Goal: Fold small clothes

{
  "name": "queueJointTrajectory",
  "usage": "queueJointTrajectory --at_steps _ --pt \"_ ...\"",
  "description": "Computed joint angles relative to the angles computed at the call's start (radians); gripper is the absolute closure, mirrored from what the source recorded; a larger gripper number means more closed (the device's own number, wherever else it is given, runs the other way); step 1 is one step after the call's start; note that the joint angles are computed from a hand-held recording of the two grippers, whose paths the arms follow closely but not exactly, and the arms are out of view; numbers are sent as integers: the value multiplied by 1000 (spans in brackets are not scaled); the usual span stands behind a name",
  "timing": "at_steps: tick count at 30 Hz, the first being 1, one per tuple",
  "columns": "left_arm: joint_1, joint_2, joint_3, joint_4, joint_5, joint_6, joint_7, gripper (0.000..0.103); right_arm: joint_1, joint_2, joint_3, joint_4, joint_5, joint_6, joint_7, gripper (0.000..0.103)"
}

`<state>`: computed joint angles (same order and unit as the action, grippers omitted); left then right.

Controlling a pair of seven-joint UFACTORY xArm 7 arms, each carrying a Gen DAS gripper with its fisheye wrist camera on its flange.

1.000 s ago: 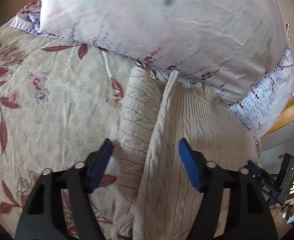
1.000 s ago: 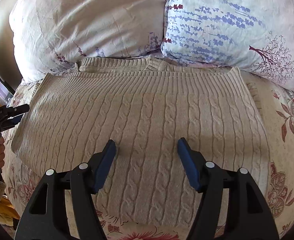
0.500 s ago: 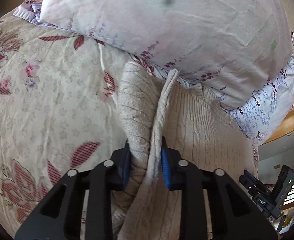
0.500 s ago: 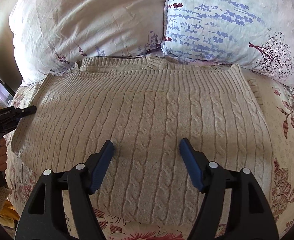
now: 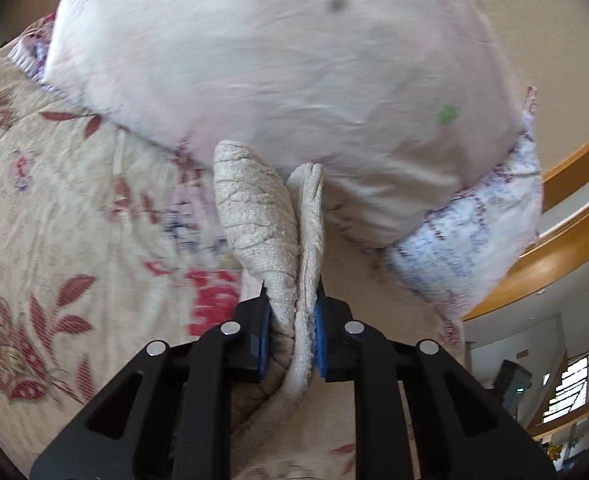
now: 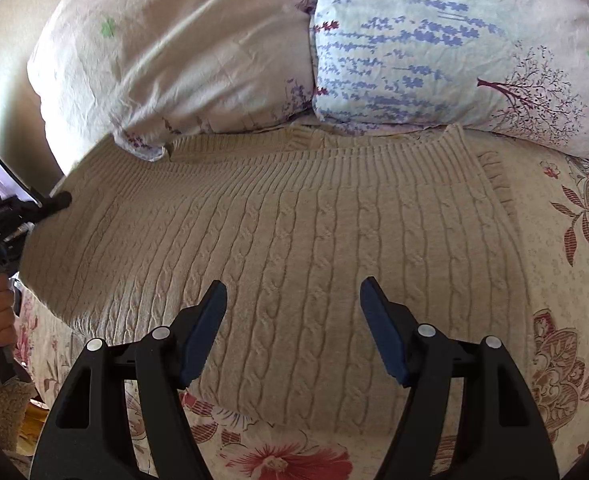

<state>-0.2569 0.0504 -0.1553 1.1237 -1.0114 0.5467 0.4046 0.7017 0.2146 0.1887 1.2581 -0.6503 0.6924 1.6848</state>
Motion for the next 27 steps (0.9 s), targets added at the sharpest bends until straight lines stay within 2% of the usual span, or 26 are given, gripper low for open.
queueJointTrajectory --at_steps 8,12,15,17,19,21,22,24,25,27 --pt "-95 7 -66 63 -115 -4 25 87 -38 -109 18 -122 -36 -70 49 32" --pt "-150 90 -103 98 -66 -17 -41 87 -68 -161 40 -192 -29 -125 72 32" --pt "-165 158 -119 117 6 1 -131 84 -96 -211 55 -264 -24 -192 119 32" --pt "-148 175 -142 118 -43 24 -124 81 -125 -250 62 -319 -14 -266 152 32" --pt "-110 148 -161 99 -177 56 -19 73 -157 -273 74 -358 -26 -339 194 32" --pt "-100 106 -146 71 -246 62 46 58 -207 -282 81 -395 -83 -477 293 33" --pt "-104 74 -131 46 -248 19 52 49 -234 -285 89 -406 -126 -531 355 33" --pt "-114 28 -104 -2 -224 -55 37 46 -298 -246 99 -389 -280 -654 537 33" --pt "-116 12 -90 -25 -190 -86 1 44 -309 -223 91 -378 -320 -695 595 33" --pt "-114 2 -67 -58 -122 -108 -63 44 -300 -179 66 -357 -298 -734 593 33"
